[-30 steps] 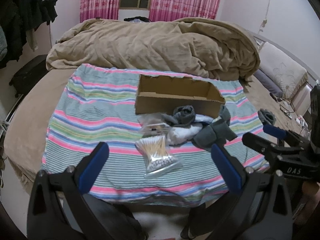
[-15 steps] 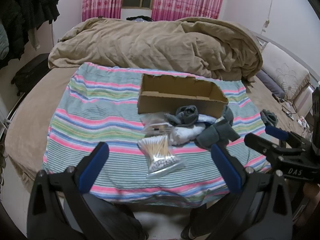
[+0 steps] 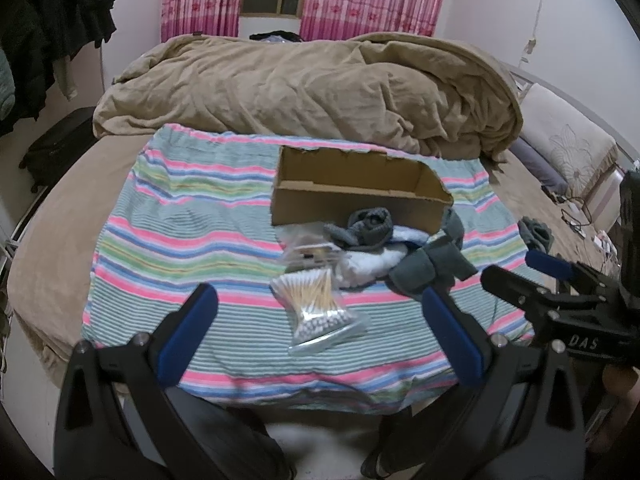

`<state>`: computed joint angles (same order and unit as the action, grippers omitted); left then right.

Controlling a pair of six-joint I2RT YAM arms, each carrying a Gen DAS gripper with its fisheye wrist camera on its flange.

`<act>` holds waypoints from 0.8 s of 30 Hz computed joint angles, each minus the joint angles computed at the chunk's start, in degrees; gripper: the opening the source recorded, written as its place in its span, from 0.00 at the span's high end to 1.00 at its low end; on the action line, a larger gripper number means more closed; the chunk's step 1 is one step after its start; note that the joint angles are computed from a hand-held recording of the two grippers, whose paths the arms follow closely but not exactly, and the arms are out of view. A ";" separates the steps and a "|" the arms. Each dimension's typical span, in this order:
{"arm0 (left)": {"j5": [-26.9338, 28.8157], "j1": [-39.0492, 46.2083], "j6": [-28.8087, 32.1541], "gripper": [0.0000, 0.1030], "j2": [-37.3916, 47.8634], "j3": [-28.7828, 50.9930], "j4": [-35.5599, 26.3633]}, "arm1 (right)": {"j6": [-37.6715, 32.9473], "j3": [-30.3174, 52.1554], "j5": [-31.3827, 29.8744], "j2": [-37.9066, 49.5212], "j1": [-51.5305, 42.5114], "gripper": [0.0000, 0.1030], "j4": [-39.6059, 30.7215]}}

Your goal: Organize objects

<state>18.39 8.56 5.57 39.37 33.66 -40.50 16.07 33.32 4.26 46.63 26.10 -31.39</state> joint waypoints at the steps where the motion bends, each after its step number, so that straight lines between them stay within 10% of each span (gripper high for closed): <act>1: -0.09 -0.04 -0.10 0.01 0.06 -0.02 0.09 | 0.01 -0.03 0.02 -0.02 0.00 0.02 0.02; 24: -1.27 -0.92 -0.88 0.01 1.45 -0.67 2.49 | 0.02 -0.18 -0.31 1.09 -0.70 0.02 0.98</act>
<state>17.13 7.64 4.68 40.82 32.99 -38.01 16.09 33.15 3.96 47.72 25.40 -30.41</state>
